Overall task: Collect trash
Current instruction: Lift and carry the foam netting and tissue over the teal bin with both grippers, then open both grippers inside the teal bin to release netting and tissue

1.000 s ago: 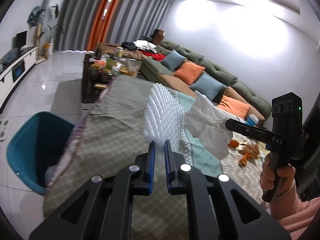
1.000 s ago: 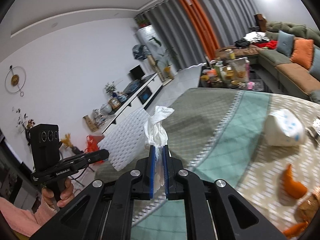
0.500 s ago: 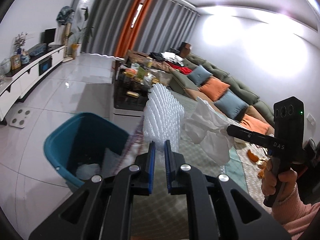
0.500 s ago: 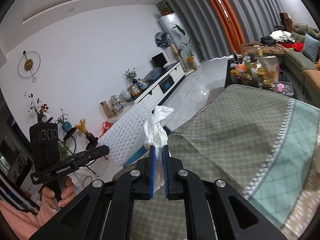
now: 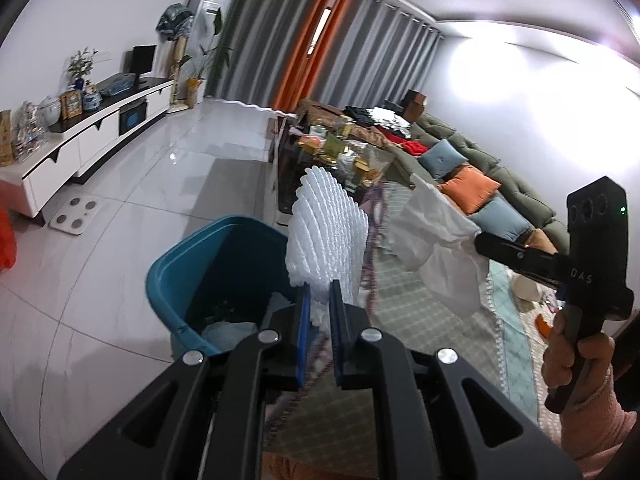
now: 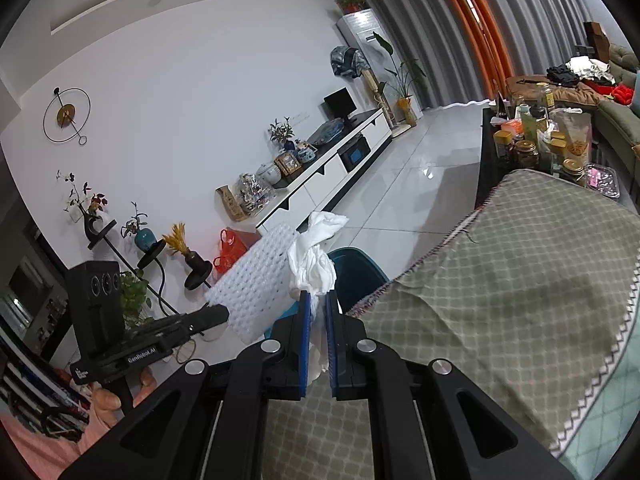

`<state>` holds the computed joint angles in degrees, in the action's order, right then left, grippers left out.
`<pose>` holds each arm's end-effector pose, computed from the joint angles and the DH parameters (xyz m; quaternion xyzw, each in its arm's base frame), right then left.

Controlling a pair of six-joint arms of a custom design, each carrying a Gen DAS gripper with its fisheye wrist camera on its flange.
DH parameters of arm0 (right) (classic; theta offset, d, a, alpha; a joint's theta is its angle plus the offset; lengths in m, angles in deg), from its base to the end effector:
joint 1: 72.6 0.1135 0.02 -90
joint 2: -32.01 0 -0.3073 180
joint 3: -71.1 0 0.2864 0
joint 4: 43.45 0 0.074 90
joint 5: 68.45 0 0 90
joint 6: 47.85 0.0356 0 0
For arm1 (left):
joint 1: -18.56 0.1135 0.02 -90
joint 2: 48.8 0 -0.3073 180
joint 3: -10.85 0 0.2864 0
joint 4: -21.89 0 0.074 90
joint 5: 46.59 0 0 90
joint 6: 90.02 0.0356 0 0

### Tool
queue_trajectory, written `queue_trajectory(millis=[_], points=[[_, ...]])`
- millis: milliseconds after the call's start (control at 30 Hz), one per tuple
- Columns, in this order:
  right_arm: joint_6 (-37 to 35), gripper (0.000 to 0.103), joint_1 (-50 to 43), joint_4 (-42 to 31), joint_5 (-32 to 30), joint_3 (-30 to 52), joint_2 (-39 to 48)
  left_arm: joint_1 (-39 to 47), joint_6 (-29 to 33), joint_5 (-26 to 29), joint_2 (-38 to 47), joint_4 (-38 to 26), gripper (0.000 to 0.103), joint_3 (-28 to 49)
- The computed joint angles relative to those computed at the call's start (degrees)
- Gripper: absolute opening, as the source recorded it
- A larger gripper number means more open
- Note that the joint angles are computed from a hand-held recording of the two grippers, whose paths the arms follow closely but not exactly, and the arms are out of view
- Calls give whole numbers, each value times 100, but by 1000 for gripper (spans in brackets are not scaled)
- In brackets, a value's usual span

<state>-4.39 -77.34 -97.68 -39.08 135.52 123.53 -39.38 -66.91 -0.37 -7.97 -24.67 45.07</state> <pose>0.2984 0.0064 0.1998 -0.3427 0.7905 0.4255 0.2766 0.0908 -0.0986 0.2016 -0.1861 0.8685 -0.0960 0.4493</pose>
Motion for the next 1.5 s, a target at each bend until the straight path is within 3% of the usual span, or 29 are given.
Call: queue_trajectory(millis=[100,200,733,1167,1333,1400,1500], points=[[354,8,259,335,107,-83,-48,203,42,139,-152,-20,11,-100],[753,8,529,717,259,-170,-67,770,461,514,-372,191,11,-282],[2365,8,1797,2213,1271,-269,327,2415,1150,1606,-153,987,11,-801],[2870,13,2421,2579,1978,-192,717,3357,1677,2341,805,2089,12,-992],[2958,16,2472,2597,2050,-159,779,3564,1812,2488,1292,2428,16,-917],[2941,26,2470,2599,2063,-150,795,3668,1853,2528,1395,2522,26,-922],[2951,28,2446,2620,2072,-156,798,3744,1928,2557,1516,2660,29,-920]])
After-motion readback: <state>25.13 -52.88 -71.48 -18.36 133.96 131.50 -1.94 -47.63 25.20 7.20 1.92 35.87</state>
